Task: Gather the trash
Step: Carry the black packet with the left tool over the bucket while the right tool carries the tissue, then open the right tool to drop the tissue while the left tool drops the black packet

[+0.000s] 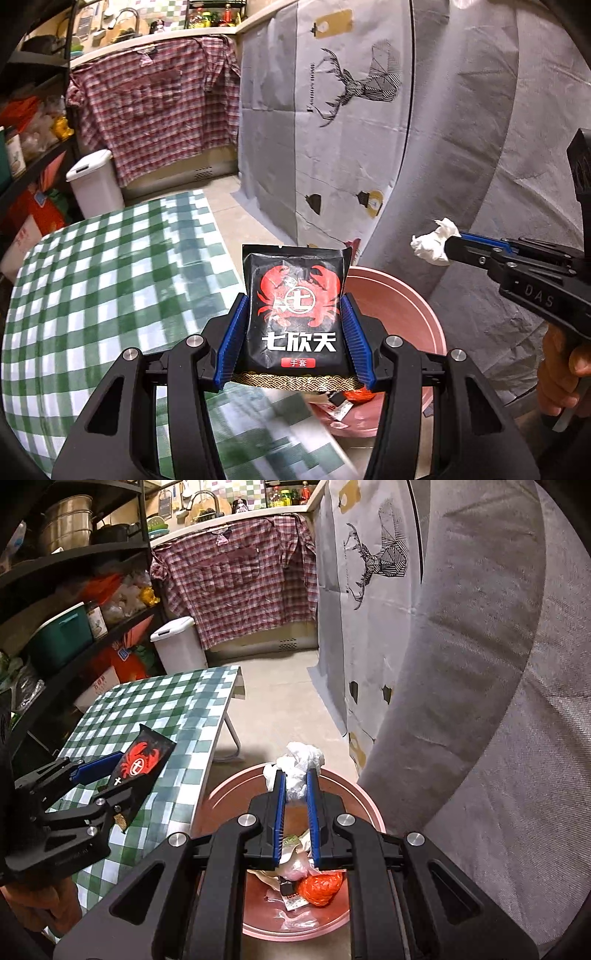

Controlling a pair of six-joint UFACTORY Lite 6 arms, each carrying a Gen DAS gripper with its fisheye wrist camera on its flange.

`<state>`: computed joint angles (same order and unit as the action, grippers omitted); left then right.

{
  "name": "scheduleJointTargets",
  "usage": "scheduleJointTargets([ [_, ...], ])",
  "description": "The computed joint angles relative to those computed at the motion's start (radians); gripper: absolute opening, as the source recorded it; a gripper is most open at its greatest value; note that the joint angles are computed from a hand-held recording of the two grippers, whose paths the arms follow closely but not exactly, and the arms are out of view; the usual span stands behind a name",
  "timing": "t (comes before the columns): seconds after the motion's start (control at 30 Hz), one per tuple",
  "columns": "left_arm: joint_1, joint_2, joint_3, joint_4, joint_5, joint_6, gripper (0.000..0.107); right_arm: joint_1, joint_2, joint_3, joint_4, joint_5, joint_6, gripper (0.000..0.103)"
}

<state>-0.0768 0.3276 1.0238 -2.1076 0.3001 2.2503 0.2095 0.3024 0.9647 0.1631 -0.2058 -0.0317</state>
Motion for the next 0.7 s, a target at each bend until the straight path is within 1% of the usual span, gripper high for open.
scheduleJointTargets([
  [0.07,-0.020,0.011,0.006,-0.012,-0.007,0.007,0.051,-0.006,0.009,0.007,-0.016,0.002,0.018,0.013],
  [0.1,-0.030,0.017,0.012,-0.016,-0.013,0.008,0.052,-0.009,0.015,0.012,-0.022,0.004,0.023,0.015],
  [0.17,-0.039,0.031,0.027,0.038,-0.006,-0.050,0.060,-0.012,0.034,0.027,0.006,0.013,-0.004,0.018],
  [0.2,-0.044,0.036,0.034,0.076,0.000,-0.090,0.063,-0.012,0.048,0.041,0.036,0.024,-0.033,0.028],
  [0.23,-0.051,0.041,0.042,0.095,-0.003,-0.111,0.068,-0.010,0.056,0.046,0.092,0.023,-0.088,0.040],
  [0.27,-0.058,0.043,0.043,0.089,-0.008,-0.105,0.069,-0.010,0.060,0.049,0.118,0.021,-0.114,0.045],
  [0.3,-0.068,0.039,0.038,0.041,-0.017,-0.058,0.071,-0.011,0.063,0.049,0.125,0.020,-0.120,0.049],
  [0.33,-0.074,0.037,0.033,0.009,-0.024,-0.024,0.072,-0.014,0.065,0.051,0.108,0.023,-0.100,0.050],
  [0.53,-0.059,0.035,0.026,-0.010,-0.025,-0.008,0.072,-0.027,0.042,0.027,0.049,0.013,-0.035,0.053],
  [0.7,-0.014,-0.015,-0.016,-0.005,-0.016,0.008,0.072,-0.010,-0.004,-0.008,0.161,0.003,-0.145,0.058],
])
